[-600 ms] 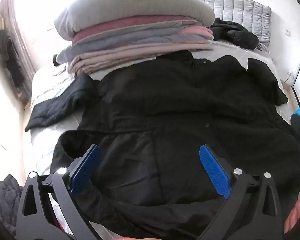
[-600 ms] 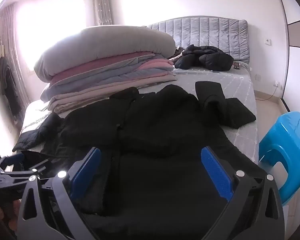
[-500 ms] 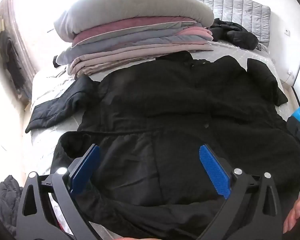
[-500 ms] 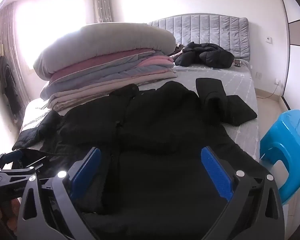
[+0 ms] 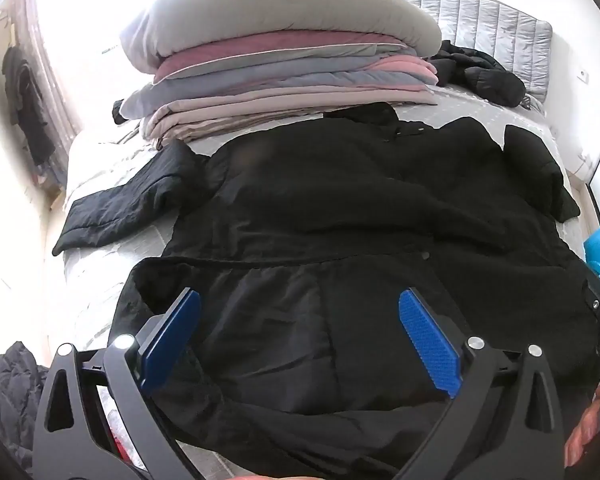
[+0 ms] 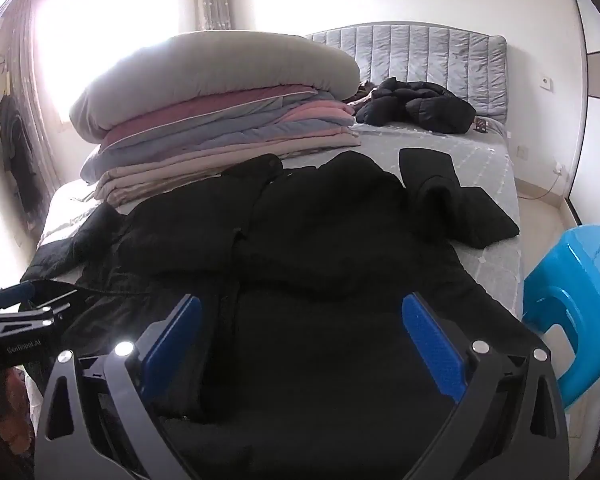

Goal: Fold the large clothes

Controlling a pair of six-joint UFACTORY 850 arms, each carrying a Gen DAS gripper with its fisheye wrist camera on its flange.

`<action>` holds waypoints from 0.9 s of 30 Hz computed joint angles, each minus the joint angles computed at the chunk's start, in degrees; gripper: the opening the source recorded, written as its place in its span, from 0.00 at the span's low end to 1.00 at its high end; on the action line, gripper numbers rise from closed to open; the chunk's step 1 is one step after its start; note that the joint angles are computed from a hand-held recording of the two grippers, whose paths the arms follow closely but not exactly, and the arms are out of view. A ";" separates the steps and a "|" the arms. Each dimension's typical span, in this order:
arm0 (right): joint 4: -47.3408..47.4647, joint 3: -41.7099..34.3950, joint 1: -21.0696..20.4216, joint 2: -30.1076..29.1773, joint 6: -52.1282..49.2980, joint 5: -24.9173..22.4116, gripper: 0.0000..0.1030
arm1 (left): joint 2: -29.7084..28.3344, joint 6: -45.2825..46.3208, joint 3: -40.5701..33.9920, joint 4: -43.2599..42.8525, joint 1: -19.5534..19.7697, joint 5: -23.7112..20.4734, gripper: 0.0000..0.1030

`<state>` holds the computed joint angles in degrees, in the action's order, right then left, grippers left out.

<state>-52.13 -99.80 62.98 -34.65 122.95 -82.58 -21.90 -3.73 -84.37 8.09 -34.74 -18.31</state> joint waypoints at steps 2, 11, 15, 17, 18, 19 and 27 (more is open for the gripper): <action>0.26 -0.80 -0.13 -0.50 -0.77 -0.14 0.94 | -0.06 0.70 -0.24 -0.56 0.20 -0.14 0.93; 0.14 3.26 -4.29 3.05 -5.77 14.87 0.94 | -1.69 1.00 -3.36 -1.99 2.47 -1.72 0.93; 4.19 6.92 -11.62 5.46 -12.70 36.10 0.94 | -1.61 -0.27 -4.02 -2.37 3.96 -1.53 0.93; 9.11 5.03 -14.73 3.67 -20.89 43.57 0.94 | -1.56 -2.83 -4.31 -0.57 4.89 -1.18 0.93; 11.74 3.53 -15.79 2.34 -24.48 45.58 0.94 | -1.53 -3.14 -4.44 -0.69 5.38 -1.14 0.93; 15.82 2.17 -17.11 0.93 -28.98 48.28 0.94 | -1.55 -3.25 -4.75 -1.30 6.13 -1.22 0.93; 38.29 -1.15 -20.49 -5.05 -46.32 56.09 0.94 | -1.47 -3.91 -5.75 -3.95 10.14 -2.05 0.93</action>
<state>-13.84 -100.95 42.49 -39.70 76.64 -26.49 -23.38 -7.64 -90.12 4.14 -24.60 -20.36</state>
